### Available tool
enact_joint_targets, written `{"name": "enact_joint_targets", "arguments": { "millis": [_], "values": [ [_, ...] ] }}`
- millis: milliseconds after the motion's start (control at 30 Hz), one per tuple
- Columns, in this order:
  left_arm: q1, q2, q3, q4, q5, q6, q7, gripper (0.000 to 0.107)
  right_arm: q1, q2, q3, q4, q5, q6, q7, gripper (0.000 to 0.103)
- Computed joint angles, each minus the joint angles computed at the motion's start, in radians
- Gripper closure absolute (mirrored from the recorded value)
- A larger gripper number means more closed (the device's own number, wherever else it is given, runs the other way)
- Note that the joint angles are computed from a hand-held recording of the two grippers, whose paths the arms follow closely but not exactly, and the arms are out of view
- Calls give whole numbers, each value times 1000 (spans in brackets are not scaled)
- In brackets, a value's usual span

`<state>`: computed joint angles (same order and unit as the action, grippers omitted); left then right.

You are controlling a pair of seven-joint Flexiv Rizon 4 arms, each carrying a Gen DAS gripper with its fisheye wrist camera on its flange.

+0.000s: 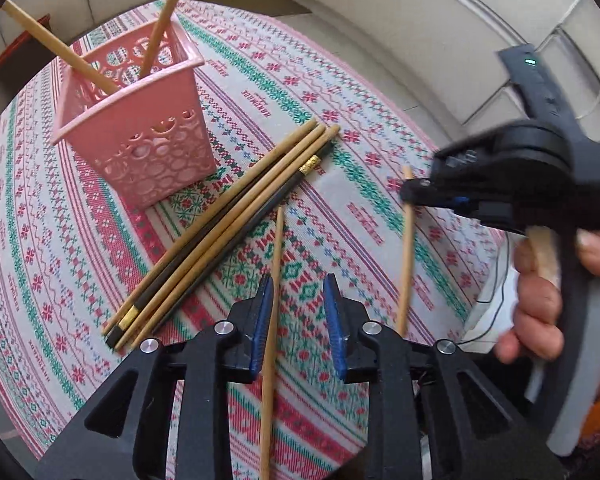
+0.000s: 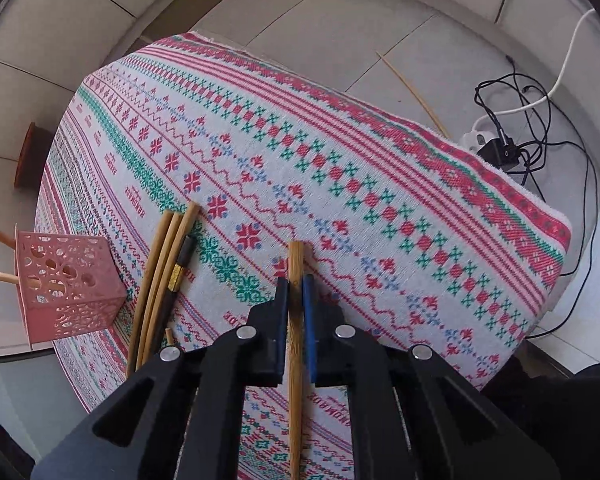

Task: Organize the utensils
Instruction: 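Drop the left tool's chopstick into the pink holder while the right tool drops its own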

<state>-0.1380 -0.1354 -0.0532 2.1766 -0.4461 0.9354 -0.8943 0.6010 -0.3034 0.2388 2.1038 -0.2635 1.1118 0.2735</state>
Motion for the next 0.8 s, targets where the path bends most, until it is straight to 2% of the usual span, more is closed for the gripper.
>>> {"name": "enact_joint_targets", "arguments": {
  "millis": [100, 167, 233, 300, 333, 467, 500, 567, 633, 767, 800],
  "values": [
    [-11, -53, -1, -50, 65, -4, -84, 80, -34, -7, 23, 11, 42, 28, -87, 95],
    [-25, -93, 13, -95, 168, -36, -181, 80, -34, -22, 35, -30, 60, -13, -137, 93],
    [-35, -103, 14, -100, 229, -16, -211, 82, -26, -24, 31, -47, 50, -49, -178, 93],
    [-34, -105, 15, -98, 247, 0, -233, 91, -8, -18, 17, -39, 26, -49, -171, 94],
    [-28, -105, 10, -93, 233, 7, -233, 101, -2, -15, 12, -34, 16, -44, -168, 95],
    [1, -63, -13, -19, 122, 75, -157, 103, 20, 3, -30, 47, -63, 111, -96, 95],
    [4, -40, -15, 5, 95, 96, -133, 103, 36, 18, -50, 60, -110, 120, -73, 95],
    [6, 25, -25, 65, 1, 153, -49, 103, 69, 59, -88, 67, -240, 88, -29, 95],
    [-8, 111, -26, 128, -163, 204, 68, 103, 83, 100, -97, 61, -375, 40, 10, 95],
    [-110, 273, 30, 221, -497, 285, 279, 103, 86, 170, -68, 34, -587, -60, 55, 95],
    [-141, 311, 41, 242, -554, 308, 302, 103, 81, 186, -57, 29, -627, -68, 67, 95]
  ]
}}
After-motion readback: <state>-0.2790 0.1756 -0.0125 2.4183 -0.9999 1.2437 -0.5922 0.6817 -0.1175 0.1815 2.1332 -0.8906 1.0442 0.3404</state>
